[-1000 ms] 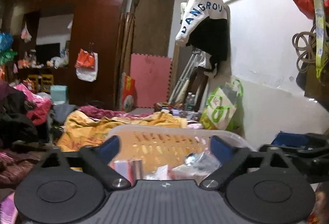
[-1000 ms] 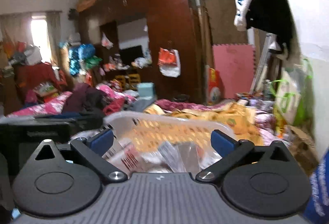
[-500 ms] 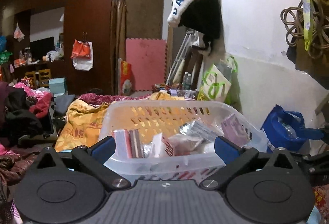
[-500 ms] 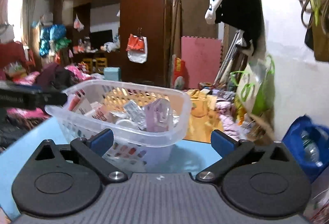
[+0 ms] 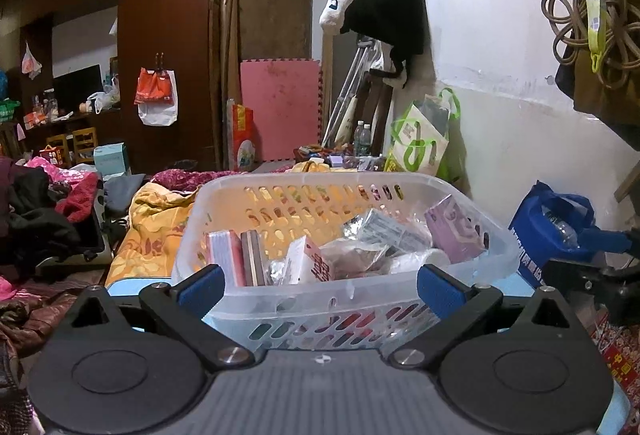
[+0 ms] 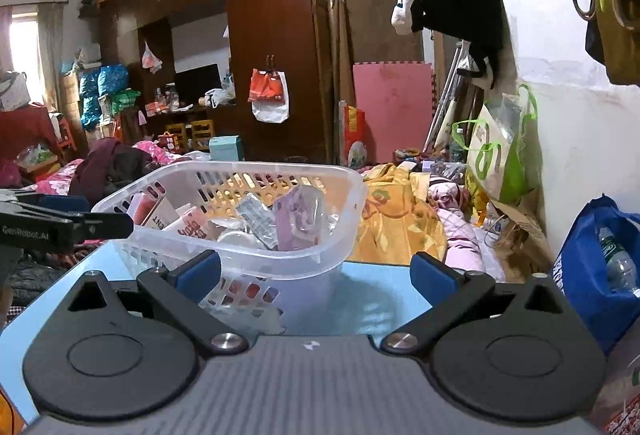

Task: Organize objects

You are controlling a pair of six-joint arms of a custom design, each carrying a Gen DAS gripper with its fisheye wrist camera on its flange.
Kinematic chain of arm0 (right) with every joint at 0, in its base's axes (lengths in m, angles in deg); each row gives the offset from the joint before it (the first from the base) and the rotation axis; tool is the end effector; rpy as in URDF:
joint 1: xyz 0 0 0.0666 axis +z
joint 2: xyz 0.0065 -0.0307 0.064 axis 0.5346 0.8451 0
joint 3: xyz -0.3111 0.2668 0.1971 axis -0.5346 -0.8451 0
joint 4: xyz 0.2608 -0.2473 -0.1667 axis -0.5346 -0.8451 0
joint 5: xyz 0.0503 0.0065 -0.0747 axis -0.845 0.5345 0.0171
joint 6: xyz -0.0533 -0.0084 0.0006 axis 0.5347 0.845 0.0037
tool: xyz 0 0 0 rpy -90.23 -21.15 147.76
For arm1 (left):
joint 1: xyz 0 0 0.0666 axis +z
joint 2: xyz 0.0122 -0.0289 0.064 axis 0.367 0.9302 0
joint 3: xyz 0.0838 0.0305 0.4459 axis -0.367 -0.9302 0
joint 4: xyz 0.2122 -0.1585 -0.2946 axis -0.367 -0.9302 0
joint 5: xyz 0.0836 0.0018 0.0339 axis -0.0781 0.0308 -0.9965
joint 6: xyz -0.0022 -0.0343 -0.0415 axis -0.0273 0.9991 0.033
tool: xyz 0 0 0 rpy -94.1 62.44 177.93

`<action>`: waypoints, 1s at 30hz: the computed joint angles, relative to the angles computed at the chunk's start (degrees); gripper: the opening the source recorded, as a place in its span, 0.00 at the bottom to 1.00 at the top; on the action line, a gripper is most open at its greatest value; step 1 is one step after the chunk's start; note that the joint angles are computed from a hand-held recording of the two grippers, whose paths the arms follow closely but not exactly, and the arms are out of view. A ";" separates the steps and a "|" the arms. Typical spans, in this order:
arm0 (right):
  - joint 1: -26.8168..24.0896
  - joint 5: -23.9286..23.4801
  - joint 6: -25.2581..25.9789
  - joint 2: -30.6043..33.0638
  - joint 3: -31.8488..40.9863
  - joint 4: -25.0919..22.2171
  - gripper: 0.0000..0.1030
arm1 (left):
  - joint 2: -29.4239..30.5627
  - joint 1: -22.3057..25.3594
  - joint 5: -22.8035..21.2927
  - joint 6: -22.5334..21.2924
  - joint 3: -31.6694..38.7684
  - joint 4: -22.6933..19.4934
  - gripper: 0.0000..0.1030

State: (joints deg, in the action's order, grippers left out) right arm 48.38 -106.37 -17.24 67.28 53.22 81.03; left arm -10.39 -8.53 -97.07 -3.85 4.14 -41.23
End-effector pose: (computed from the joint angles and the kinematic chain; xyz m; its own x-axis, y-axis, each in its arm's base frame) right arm 0.4272 0.1330 0.2892 -0.3642 -0.1559 -0.9182 -0.5351 0.8420 0.0693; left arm 0.3702 -0.1941 0.3052 -0.4474 -0.0697 -0.8916 -0.0912 0.9953 -0.0321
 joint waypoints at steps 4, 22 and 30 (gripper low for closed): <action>-0.02 0.39 0.32 0.16 -0.21 0.58 1.00 | 0.01 -0.36 -0.59 0.26 -0.18 0.12 1.00; -0.12 -0.47 0.58 0.24 -0.15 0.77 1.00 | 0.24 -0.86 -1.25 1.10 0.05 -0.61 1.00; -0.23 -0.86 0.63 0.09 -0.20 0.70 1.00 | 0.16 -1.13 -1.34 1.01 0.25 -0.90 1.00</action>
State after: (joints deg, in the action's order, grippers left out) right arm 48.15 -107.22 -16.60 67.37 53.02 81.74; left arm -10.23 -9.66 -98.41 -2.84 4.39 -42.14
